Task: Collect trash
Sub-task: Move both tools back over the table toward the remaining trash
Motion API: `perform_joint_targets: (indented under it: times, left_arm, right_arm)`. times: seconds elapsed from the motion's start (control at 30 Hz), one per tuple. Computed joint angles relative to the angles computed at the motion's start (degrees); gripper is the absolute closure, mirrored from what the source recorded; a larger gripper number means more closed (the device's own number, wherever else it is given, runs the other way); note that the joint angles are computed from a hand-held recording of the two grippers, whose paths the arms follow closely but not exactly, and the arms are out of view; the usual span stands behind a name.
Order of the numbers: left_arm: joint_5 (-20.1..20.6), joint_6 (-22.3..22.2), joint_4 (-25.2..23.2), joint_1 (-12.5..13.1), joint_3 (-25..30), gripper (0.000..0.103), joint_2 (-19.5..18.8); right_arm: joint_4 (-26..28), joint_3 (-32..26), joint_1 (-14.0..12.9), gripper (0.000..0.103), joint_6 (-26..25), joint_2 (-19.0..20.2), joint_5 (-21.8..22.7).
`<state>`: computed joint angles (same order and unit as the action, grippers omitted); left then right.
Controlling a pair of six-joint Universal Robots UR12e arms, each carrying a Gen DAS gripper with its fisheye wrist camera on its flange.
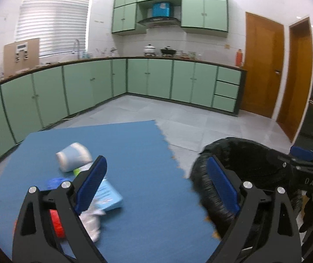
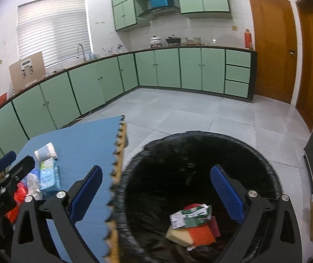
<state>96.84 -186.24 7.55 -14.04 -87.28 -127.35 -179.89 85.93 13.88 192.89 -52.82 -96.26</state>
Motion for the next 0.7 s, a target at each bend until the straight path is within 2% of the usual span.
perform_joint_targets:
  times: [0.33, 0.57, 0.7]
  left_arm:
    - [7.06, -0.50, 2.71, 2.30, -7.36, 0.013, 3.78]
    - [11.21, -1.02, 1.96, 4.10, -11.59, 0.013, 5.62]
    - [11.65, -2.11, 0.49, 5.22, -13.43, 0.013, 6.53]
  right_arm:
    - [0.17, -3.75, 3.62, 0.006, -3.30, 2.76, 2.08]
    - [0.22, -6.09, 5.52, 0.006, -4.11, 5.02, 4.97]
    - [-0.14, -7.15, 6.35, 0.006, -4.55, 6.14, 5.98]
